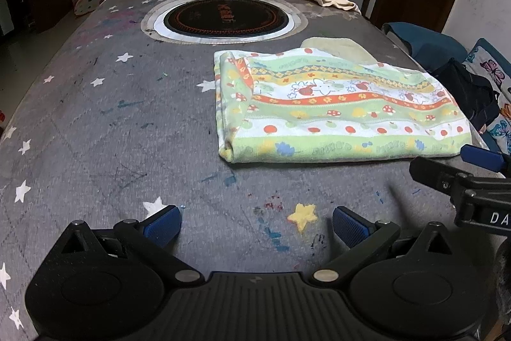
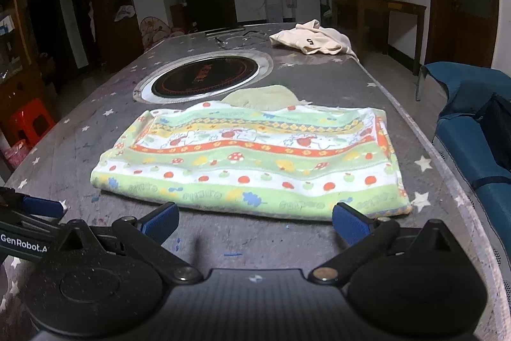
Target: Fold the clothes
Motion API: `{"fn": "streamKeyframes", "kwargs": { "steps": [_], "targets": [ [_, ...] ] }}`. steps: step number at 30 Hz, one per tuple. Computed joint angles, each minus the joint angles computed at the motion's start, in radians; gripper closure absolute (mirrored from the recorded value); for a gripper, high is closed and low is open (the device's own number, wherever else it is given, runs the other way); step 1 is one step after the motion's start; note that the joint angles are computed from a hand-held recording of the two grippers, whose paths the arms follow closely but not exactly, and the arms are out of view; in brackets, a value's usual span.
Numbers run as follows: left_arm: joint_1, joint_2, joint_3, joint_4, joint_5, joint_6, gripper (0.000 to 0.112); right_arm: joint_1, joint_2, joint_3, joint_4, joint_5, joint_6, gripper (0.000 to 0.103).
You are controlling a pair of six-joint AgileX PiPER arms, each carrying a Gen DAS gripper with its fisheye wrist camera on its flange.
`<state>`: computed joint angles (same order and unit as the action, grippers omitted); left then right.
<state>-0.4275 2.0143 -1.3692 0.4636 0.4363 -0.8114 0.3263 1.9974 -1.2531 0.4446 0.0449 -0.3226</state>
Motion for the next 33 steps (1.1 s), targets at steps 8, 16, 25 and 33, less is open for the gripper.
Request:
{"fn": "streamKeyframes", "kwargs": {
  "steps": [8,16,25,33],
  "targets": [
    [0.008,0.013,-0.013,0.024,0.003,-0.02,0.009,0.01,0.028,-0.038,-0.293,0.035,0.286,0.0],
    [0.014,0.028,-0.036,0.026,0.015,-0.014,0.009,0.012,0.059,-0.077,-0.373,0.069,0.364,0.0],
    [0.015,0.047,-0.065,0.044,0.031,-0.02,0.009,0.026,0.1,-0.131,-0.602,0.103,0.591,0.0],
    [0.015,0.054,-0.072,0.07,0.035,-0.045,0.009,0.042,0.12,-0.157,-0.829,0.116,0.798,0.0]
  ]
}}
